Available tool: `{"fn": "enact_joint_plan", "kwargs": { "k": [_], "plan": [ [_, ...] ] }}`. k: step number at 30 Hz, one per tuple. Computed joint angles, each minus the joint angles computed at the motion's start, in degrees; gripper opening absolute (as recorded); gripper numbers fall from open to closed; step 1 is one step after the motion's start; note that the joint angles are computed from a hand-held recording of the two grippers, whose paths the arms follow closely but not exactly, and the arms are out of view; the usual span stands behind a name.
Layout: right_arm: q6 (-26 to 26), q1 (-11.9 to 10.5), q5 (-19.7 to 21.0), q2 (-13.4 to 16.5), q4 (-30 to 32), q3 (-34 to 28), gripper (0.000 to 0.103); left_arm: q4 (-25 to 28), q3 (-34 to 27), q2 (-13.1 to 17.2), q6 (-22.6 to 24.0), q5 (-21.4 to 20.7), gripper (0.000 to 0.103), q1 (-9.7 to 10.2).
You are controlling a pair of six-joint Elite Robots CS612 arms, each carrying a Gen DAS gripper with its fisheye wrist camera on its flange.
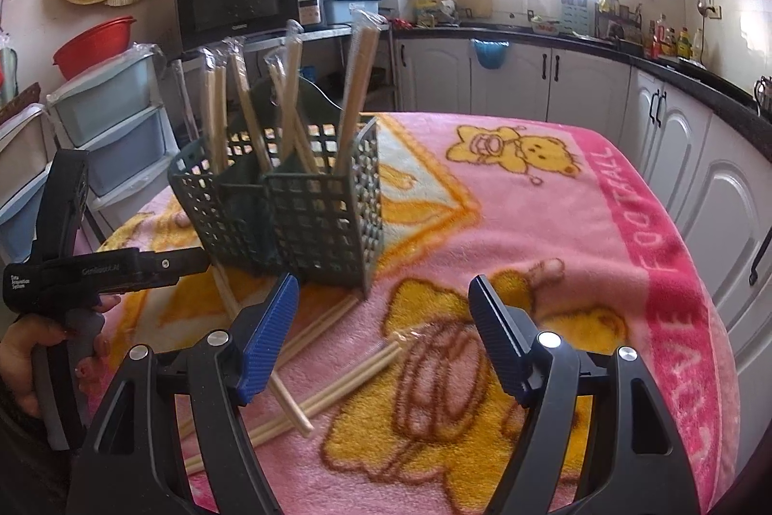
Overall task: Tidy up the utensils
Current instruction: 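Withdraw both open tools from the basket and lower them toward the chopstick pile, then close the left tool on a chopstick while the right tool grasps another chopstick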
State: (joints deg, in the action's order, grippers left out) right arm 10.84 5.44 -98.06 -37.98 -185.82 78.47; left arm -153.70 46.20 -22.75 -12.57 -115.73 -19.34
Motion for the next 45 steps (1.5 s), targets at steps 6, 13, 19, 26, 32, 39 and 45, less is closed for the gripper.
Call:
{"fn": "enact_joint_plan", "kwargs": {
  "k": [6,13,19,26,32,39,45],
  "plan": [
    [0.5,-0.6,1.0,0.2,3.6,-0.3,0.070,3.4,-2.9,1.4,-0.4,3.1,0.072,-0.70],
    [2.7,-1.4,4.3,1.2,9.0,-2.1,0.070,3.6,-2.8,1.3,-0.3,9.7,0.061,-1.91],
    [3.4,-1.7,5.2,1.8,9.5,-3.1,0.070,2.9,-2.1,1.1,-0.4,12.4,0.041,-2.17],
    [2.9,-1.8,6.1,2.4,12.2,-4.9,0.070,1.5,-1.2,1.0,0.1,11.8,0.024,-1.63],
    [5.1,-2.4,8.8,2.7,15.1,-5.6,0.067,1.7,-1.8,1.5,-2.3,7.4,0.011,-0.16],
    [10.3,-3.4,12.4,3.7,18.1,-6.9,0.047,1.7,-3.6,2.9,-5.3,1.9,0.005,1.36],
    [10.5,-3.5,12.1,3.8,17.2,-6.7,0.015,-0.5,-2.7,2.5,-7.0,-0.5,0.004,2.43]
  ]
}}
